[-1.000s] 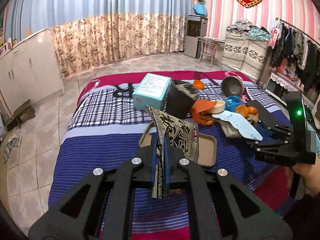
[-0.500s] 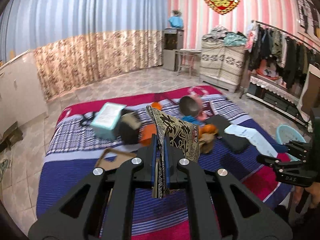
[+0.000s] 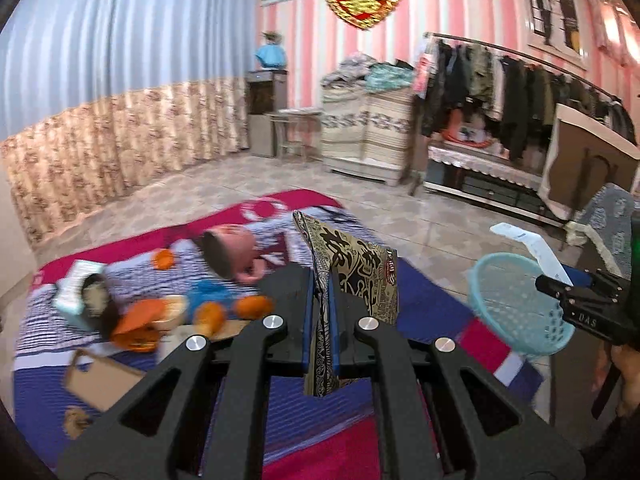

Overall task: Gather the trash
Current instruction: 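Carry bag and receipt over the blue basket and open both tools to drop them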

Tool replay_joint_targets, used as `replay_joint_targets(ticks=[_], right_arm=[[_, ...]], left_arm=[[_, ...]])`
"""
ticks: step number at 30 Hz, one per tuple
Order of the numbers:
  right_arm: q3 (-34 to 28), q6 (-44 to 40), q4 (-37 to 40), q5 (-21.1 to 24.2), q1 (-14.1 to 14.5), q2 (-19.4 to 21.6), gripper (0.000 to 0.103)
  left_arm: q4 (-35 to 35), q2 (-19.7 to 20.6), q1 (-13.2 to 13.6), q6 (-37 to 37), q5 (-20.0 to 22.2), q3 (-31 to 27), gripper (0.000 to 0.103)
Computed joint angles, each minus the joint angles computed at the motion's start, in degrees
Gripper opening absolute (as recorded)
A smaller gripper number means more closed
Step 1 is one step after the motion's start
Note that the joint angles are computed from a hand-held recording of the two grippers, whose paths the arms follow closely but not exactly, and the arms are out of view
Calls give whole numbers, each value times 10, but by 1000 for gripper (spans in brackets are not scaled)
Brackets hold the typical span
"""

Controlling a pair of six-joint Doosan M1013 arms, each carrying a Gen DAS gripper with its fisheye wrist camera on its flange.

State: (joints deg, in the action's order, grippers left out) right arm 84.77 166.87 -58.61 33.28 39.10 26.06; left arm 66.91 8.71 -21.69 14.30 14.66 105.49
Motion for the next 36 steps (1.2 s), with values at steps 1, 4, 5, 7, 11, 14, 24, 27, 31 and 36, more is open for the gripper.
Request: replay_joint_targets(ticks=[1, 4, 5, 7, 11, 14, 24, 27, 31, 36], right_arm=[[5, 10, -4, 12, -4, -3, 52], [15, 22, -12, 41, -16, -7, 52], [17, 26, -12, 48, -18, -8, 52], [24, 35, -8, 57, -27, -11, 52], [37, 42, 13, 57, -46, -16, 52], [42, 46, 26, 48, -56, -16, 52], [60, 79, 44, 39, -74, -18, 52], [64, 88, 49, 42, -79, -17, 52], [60, 82, 51, 49, -79, -13, 52], [51, 61, 66, 51, -76, -7, 52]], left_arm=[[-24, 9, -5, 24, -8, -8, 6], [-35, 34, -21, 43, -16, -28, 6], [-42, 40, -23, 51, -19, -33, 6], [-73, 57, -31, 84, -25, -48, 6], [-185, 88, -43, 198, -30, -80, 6], [-186, 105, -57, 208, -33, -96, 6], [-341, 159, -88, 385, -25, -161, 6], [-359, 180, -98, 411, -7, -188, 7], [-357, 203, -106, 423, 20, -216, 31], [-333, 206, -103, 399, 36, -219, 60]])
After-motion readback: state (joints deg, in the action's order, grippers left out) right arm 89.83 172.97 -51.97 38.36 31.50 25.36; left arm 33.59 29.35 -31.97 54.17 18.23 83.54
